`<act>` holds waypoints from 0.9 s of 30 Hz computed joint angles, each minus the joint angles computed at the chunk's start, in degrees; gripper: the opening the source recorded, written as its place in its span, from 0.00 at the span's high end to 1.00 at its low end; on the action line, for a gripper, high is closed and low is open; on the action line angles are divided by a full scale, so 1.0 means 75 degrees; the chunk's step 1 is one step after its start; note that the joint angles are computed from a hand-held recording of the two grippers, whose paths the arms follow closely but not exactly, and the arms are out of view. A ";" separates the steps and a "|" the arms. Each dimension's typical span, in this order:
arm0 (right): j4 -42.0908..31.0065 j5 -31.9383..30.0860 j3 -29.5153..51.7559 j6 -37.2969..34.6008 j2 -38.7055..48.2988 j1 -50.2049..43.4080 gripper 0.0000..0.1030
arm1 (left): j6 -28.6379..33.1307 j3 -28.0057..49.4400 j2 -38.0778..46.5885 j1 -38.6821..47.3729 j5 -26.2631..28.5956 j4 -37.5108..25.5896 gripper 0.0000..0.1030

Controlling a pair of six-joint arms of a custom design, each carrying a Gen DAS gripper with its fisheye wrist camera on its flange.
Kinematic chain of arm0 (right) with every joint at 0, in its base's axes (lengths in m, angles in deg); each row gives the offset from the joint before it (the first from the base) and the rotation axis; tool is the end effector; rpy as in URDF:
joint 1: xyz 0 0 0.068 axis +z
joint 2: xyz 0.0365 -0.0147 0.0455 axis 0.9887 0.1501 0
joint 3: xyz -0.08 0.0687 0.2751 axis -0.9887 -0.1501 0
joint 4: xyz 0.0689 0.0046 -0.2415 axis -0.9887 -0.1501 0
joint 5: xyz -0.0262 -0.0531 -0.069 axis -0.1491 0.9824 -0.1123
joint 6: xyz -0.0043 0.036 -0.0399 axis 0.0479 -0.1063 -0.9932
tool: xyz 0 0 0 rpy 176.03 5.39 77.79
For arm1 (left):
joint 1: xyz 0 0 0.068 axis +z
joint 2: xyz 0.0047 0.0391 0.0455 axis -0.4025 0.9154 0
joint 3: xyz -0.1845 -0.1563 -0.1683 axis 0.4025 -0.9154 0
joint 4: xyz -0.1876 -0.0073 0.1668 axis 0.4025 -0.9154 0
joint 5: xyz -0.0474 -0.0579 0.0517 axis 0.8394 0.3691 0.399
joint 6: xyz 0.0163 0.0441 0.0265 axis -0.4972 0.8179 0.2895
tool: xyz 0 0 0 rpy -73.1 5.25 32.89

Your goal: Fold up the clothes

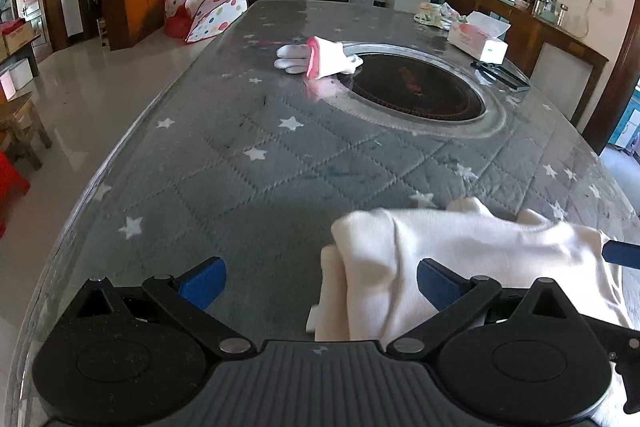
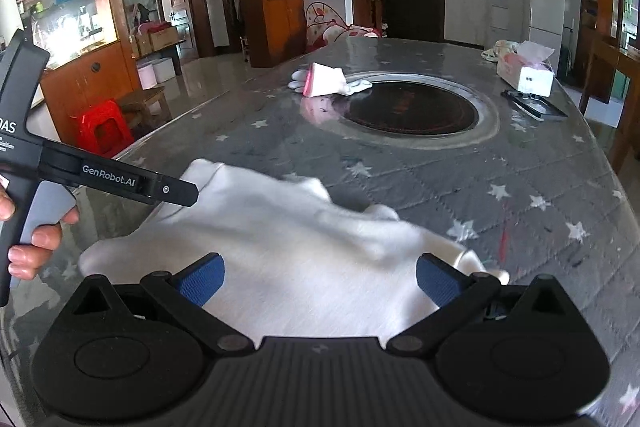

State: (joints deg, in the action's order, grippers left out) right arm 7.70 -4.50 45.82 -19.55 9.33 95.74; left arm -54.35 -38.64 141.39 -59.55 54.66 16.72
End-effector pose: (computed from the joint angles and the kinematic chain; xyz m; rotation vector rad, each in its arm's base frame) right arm 0.2108 0.0581 0.1378 -0.3184 2.2444 0.2688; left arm 0.2822 -0.1909 0.1402 0.1117 2.3914 -0.1295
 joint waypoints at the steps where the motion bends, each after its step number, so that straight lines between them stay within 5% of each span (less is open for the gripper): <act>1: 0.0013 -0.0019 0.0081 -0.0015 0.0121 -0.0087 0.00 | 0.0012 0.0116 0.0091 0.0030 -0.0011 -0.0051 0.00; 12: 0.0163 -0.0747 0.0291 0.0078 0.0814 -0.0866 0.00 | -0.0141 0.0468 0.0512 0.0499 0.0634 -0.0175 0.00; 27: -0.0215 0.0577 -0.0170 0.0858 -0.0306 0.0231 0.00 | -0.0191 -0.0327 -0.0373 -0.0377 0.0139 -0.0175 0.00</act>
State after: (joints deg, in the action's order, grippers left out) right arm 6.09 -0.17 44.54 -13.12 7.03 97.47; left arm -55.78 -41.10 138.60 -62.37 55.70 15.41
